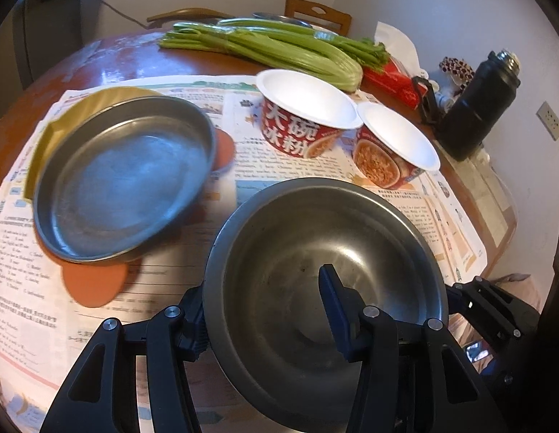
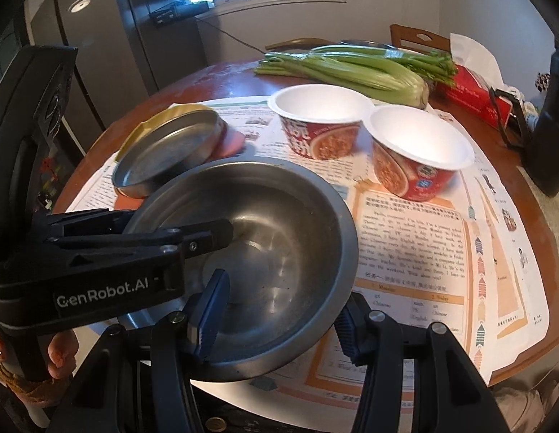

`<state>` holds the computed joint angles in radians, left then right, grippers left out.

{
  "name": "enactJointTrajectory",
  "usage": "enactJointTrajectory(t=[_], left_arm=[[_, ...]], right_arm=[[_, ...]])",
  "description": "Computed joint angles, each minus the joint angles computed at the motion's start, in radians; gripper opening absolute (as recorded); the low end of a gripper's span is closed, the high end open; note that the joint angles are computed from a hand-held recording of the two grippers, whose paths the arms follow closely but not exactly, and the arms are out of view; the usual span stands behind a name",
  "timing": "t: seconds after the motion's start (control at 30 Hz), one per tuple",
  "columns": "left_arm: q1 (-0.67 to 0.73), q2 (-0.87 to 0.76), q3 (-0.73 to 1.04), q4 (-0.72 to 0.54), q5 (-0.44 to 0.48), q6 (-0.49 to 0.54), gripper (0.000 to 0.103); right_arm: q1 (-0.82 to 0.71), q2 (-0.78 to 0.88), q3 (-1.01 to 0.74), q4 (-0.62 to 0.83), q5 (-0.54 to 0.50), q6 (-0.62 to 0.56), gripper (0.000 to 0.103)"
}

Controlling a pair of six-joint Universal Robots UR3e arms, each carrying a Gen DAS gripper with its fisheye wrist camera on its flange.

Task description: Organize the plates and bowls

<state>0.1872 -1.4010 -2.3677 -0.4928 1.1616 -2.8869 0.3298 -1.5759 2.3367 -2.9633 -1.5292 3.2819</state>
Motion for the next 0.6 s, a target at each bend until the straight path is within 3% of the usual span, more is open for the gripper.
enactJointTrajectory(t=[0.33,0.6], left_arm=[[-0.068,-0.069,0.019,0.062,0.04,-0.038,0.056],[-0.04,-0.017,0.002,0.035,0.028,-0.035,0.056]], right_arm=[[-0.058,-0.037,0.072,-0.035,0.036,-0.029,0.055],[-0.098,-0.098,0.112,-0.032,0.047,-0.037,0.055]])
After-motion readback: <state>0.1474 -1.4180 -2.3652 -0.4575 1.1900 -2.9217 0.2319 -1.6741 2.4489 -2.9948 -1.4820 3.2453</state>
